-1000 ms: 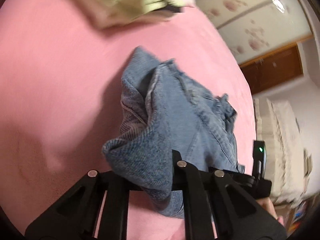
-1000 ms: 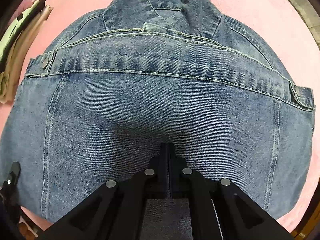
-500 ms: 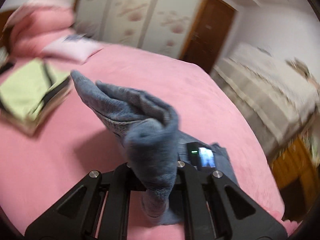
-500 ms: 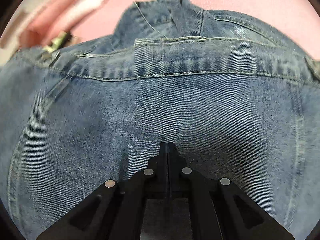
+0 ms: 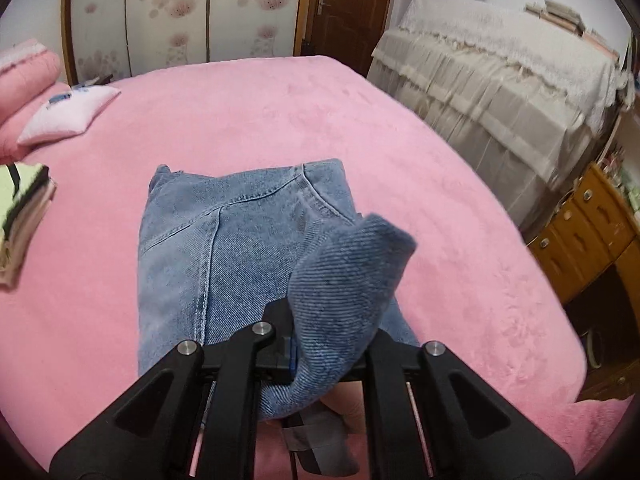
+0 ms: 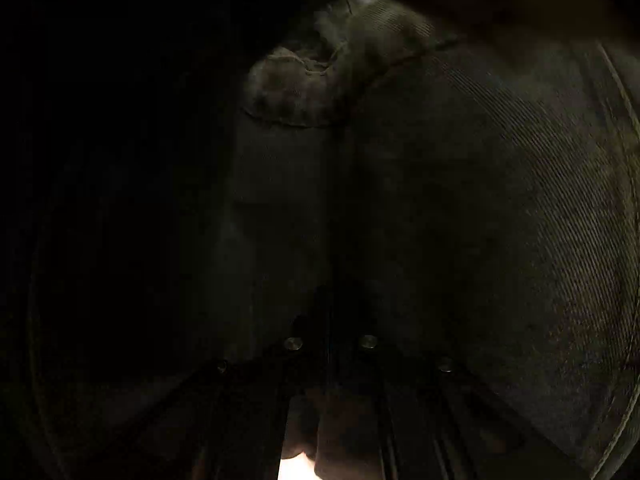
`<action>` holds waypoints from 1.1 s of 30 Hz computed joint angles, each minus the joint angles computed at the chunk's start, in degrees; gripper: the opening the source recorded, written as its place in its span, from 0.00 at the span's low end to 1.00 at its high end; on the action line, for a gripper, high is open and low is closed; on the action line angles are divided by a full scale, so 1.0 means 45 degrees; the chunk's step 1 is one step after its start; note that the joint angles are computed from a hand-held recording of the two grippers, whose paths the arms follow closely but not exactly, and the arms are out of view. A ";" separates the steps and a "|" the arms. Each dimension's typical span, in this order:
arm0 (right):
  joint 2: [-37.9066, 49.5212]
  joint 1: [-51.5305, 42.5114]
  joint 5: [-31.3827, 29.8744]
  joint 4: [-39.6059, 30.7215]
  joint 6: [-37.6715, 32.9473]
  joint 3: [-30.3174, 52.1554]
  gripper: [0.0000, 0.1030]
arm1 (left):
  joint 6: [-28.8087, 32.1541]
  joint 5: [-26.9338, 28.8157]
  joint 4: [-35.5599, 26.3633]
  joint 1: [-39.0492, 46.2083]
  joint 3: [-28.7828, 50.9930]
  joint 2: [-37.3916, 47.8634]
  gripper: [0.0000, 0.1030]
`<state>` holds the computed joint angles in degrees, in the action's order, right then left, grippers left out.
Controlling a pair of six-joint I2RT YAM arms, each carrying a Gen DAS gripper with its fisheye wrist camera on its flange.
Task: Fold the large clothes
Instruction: 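Lift the side edge with the left tool and fold it over the jacket, then release the fold with the left tool while the right tool presses the bundle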
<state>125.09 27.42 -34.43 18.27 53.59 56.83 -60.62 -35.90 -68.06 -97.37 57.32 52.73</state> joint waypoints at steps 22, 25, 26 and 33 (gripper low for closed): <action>-0.5537 -0.6970 0.2464 -1.4267 -0.7487 0.3632 0.07 | -0.0380 0.0520 0.4854 0.1036 -0.2933 0.0669 0.06; -0.5506 -0.7926 0.1952 -1.5440 -0.8331 0.4073 0.07 | -0.0792 0.0427 0.5539 0.0582 -0.2831 0.2456 0.07; -0.5512 -0.7948 0.1692 -1.5478 -0.8219 0.4062 0.08 | -0.0948 0.0508 0.5627 0.0474 -0.2909 0.2691 0.07; -0.7712 -0.7701 -0.0466 -1.4553 -0.7561 0.0653 0.43 | -0.0680 0.0758 0.6506 0.0338 -0.2603 0.4990 0.17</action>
